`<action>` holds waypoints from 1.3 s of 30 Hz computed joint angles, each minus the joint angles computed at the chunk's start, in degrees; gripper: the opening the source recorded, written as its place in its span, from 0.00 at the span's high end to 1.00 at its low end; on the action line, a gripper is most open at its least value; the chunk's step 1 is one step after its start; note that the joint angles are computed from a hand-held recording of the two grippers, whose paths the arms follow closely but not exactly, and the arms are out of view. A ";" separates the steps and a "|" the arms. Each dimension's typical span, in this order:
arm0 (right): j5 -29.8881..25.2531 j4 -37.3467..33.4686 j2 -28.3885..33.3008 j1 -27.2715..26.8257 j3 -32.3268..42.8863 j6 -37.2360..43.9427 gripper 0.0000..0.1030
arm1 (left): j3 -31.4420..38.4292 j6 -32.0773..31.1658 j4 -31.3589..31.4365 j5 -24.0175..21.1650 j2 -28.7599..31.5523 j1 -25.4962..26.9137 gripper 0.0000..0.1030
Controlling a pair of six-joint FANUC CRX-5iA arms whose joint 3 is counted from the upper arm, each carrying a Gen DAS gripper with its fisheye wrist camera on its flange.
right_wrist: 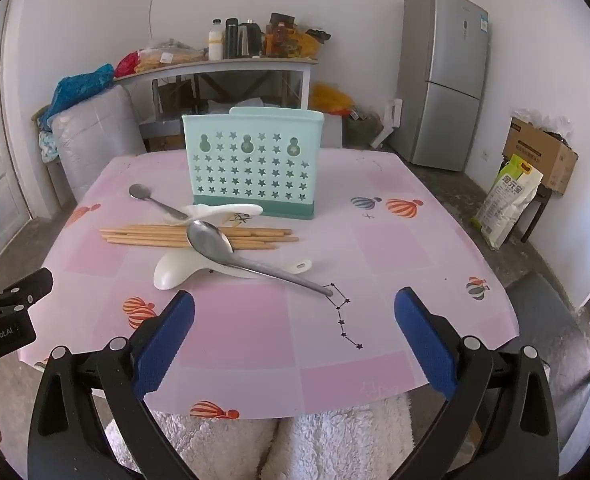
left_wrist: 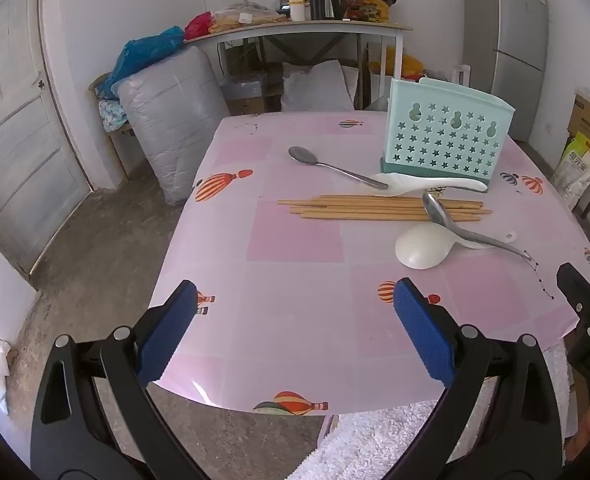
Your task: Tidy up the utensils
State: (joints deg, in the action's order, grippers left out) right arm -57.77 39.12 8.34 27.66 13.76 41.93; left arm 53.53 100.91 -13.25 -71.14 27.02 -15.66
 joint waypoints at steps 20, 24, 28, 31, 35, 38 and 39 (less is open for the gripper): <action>0.42 0.05 -0.02 -0.08 0.03 0.03 0.05 | -0.24 -0.12 0.07 0.33 -0.13 0.09 0.08; 0.42 0.14 0.00 -0.06 0.00 -0.10 0.05 | -0.35 -0.08 -0.08 0.39 -0.21 0.00 0.08; 0.46 0.06 -0.01 -0.07 0.01 -0.11 0.05 | -0.37 -0.08 -0.06 0.38 -0.21 0.02 0.08; 0.48 0.08 -0.01 -0.08 -0.01 -0.06 0.05 | -0.37 -0.11 -0.09 0.39 -0.21 0.02 0.08; 0.54 -0.06 -0.01 -0.10 0.00 0.01 0.05 | -0.41 -0.10 -0.06 0.29 -0.21 0.06 0.08; 0.53 -0.05 -0.03 0.00 -0.07 -0.04 0.05 | -0.64 -0.15 0.08 0.20 -0.29 0.08 0.08; 0.43 -0.17 -0.01 0.02 0.02 -0.01 0.05 | -1.24 -0.15 0.11 0.42 -0.59 0.15 0.08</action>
